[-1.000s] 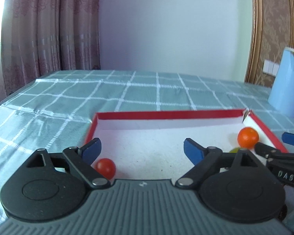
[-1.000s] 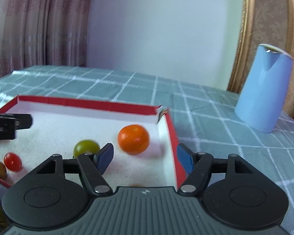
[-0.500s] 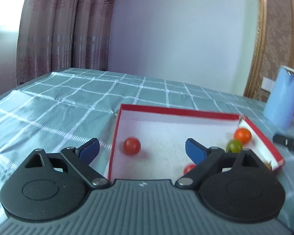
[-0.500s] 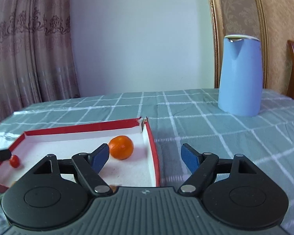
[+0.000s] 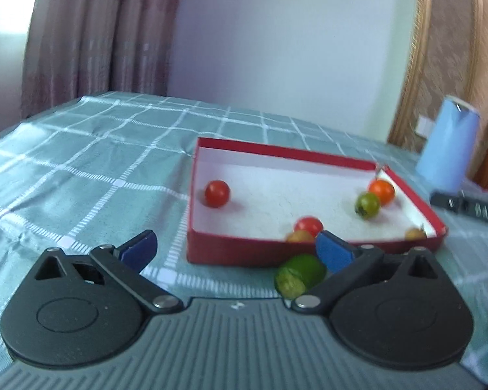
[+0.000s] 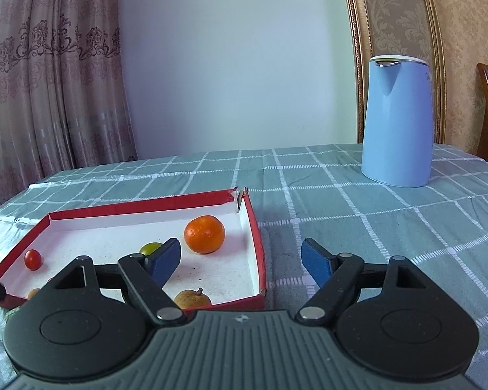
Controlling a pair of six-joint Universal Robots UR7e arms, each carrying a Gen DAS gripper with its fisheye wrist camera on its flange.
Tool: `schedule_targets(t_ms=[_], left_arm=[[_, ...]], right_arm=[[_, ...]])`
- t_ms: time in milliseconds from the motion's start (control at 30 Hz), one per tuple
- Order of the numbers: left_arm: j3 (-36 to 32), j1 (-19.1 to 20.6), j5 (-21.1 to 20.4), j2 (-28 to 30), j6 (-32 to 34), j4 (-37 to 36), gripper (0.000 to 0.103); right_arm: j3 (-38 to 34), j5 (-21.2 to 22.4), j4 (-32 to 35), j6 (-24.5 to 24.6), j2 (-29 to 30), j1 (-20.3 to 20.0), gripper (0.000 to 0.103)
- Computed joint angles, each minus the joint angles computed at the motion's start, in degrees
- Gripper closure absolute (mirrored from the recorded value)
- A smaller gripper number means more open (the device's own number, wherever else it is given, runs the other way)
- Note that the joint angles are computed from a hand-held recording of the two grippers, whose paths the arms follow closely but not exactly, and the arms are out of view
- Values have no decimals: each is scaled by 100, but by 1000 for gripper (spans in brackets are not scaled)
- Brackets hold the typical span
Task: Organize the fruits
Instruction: 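Withdraw both open tools from the tray toward the remaining items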
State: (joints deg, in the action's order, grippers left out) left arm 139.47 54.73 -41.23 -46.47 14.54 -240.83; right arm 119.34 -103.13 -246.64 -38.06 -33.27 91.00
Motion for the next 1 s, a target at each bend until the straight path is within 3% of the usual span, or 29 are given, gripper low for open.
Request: schedule_targets(t_ms=[133, 267, 400, 533, 633, 900, 1000], left_arm=[[-197, -251, 748, 357, 418, 7, 0], [-213, -216, 689, 293, 253, 228, 0], [69, -182, 352, -234, -881, 1274, 4], [4, -261, 446, -56, -664, 1107, 5], [-29, -190, 191, -238, -990, 1547, 5], [-196, -63, 133, -310, -1404, 2048, 5], [-223, -28, 75, -442, -1540, 2346, 10]], right_arm=[[7, -7, 69, 14, -14, 8, 22], [7, -8, 45, -19, -1, 17, 22], [8, -24, 100, -7, -13, 21, 22], [11, -25, 109, -20, -8, 29, 22], [8, -38, 132, -25, -11, 33, 22], [11, -39, 198, -31, -30, 36, 22], [5, -64, 214, -43, -23, 46, 22]])
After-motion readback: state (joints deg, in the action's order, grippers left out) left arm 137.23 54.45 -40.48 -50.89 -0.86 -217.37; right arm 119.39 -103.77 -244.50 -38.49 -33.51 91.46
